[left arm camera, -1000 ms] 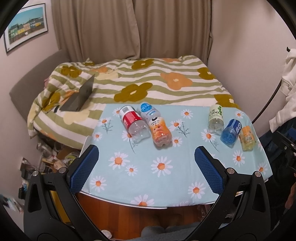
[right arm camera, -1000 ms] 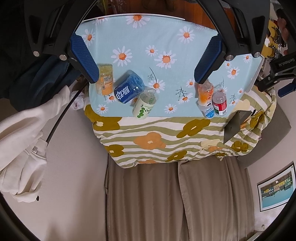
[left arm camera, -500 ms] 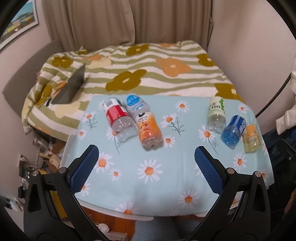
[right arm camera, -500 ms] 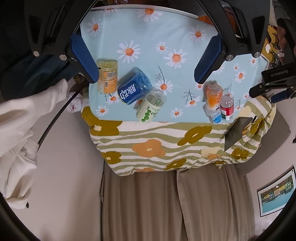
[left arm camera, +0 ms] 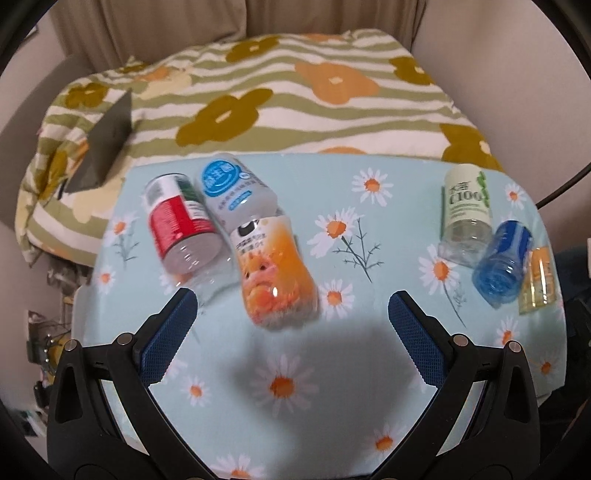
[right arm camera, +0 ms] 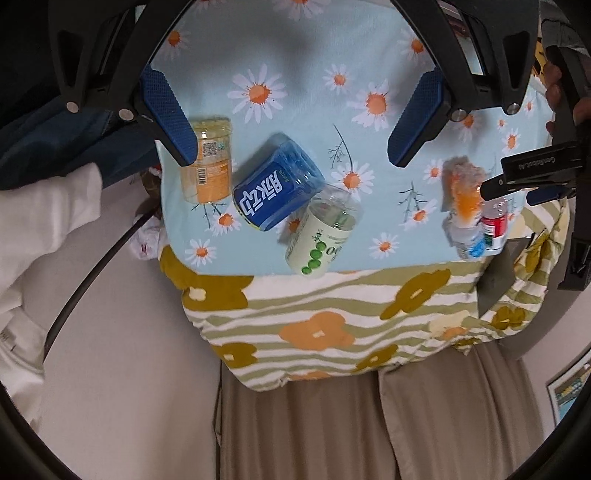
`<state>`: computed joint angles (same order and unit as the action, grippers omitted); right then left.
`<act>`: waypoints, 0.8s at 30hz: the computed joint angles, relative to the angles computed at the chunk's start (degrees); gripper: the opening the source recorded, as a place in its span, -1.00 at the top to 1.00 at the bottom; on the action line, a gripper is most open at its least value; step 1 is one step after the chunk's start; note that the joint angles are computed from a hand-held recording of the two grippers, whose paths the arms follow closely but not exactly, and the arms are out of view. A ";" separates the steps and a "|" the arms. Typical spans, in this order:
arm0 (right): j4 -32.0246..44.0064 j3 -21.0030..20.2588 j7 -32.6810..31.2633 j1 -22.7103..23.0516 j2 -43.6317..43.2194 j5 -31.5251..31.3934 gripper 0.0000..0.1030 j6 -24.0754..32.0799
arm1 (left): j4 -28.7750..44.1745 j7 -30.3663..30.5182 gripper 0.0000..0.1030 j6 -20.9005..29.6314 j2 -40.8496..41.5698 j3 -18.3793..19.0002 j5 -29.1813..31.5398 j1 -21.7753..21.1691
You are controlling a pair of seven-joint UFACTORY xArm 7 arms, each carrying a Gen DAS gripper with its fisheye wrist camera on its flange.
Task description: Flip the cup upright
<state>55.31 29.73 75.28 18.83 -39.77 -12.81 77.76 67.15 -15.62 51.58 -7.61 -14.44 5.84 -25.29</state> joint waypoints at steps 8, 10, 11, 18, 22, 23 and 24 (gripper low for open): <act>-0.75 -2.19 0.95 -0.43 3.91 0.50 -1.00 -1.91 | 6.33 1.28 -0.98 2.89 8.99 0.88 0.08 -0.67; -1.15 -2.74 1.63 -0.21 4.48 0.87 -1.00 -2.64 | 6.84 1.70 -0.98 3.33 9.93 1.15 -0.23 -0.89; -1.25 -2.98 1.81 -0.05 4.75 0.99 -1.00 -2.89 | 6.82 2.00 -0.98 3.45 10.12 1.31 -0.49 -0.92; -0.92 -4.28 1.99 1.06 7.54 1.12 -1.00 -4.42 | 7.84 2.39 -0.87 4.72 12.44 1.74 -0.90 -1.47; -1.05 -5.00 1.62 1.59 8.22 0.90 -1.00 -5.34 | 7.80 1.48 -0.87 5.19 13.08 1.97 -0.77 -1.66; -1.13 -5.12 1.51 1.68 8.26 0.78 -1.00 -5.53 | 7.61 1.53 -0.87 5.20 13.05 2.09 -0.84 -1.56; -1.32 -5.28 1.37 1.78 8.13 0.69 -1.00 -5.73 | 7.53 1.30 -0.87 5.26 13.14 2.16 -0.78 -1.55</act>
<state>53.99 24.44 76.65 20.61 -31.64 -12.12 72.03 74.68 -14.32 56.85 5.53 -12.28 5.07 -26.84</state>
